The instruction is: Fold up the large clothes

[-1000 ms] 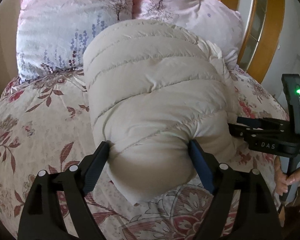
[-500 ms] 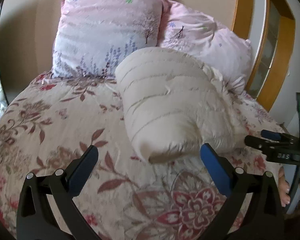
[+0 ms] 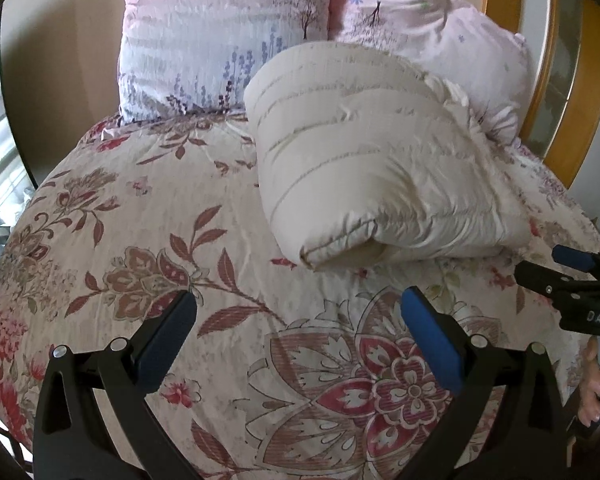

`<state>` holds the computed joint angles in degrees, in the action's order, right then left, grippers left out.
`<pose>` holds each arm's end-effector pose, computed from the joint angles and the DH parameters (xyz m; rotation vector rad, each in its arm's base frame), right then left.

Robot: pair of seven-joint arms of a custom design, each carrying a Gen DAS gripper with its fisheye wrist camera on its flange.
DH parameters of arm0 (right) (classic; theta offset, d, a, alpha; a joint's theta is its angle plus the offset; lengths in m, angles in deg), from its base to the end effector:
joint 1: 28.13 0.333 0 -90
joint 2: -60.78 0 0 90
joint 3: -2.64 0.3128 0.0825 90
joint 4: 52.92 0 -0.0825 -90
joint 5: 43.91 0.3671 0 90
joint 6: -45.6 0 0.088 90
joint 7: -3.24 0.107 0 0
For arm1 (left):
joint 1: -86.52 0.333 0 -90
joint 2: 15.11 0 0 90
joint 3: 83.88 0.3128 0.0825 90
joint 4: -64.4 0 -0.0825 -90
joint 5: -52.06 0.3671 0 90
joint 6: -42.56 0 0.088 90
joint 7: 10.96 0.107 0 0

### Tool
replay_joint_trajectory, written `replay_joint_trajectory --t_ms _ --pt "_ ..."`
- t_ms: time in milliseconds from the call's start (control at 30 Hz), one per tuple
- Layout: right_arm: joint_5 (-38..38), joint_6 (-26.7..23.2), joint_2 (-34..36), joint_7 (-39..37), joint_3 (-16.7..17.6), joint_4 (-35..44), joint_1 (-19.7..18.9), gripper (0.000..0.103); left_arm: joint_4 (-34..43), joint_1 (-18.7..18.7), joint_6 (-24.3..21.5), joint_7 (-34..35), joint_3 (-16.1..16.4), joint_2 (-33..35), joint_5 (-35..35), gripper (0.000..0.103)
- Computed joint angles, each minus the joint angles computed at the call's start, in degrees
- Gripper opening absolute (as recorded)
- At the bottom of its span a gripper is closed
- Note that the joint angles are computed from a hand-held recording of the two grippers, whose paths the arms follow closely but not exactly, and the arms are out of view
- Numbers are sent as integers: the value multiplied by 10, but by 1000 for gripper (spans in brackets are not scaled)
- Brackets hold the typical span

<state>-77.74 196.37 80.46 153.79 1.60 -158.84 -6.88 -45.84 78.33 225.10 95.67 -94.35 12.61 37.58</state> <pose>0.6070 0.2391 0.3903 -1.6559 2.1210 -0.5977 0.6378 -0.1758 0.3403 -1.5256 2.0761 -0.9031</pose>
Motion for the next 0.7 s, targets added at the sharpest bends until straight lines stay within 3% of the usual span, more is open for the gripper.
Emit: replay_joint_trajectory --t_ms 67,700 --pt "5 -4 2 -6 2 1 -1 101 4 -15 -9 -10 17 2 2 102" --pt "29 -2 12 -32 5 5 -2 101 21 -35 -38 -42 40 13 29 102"
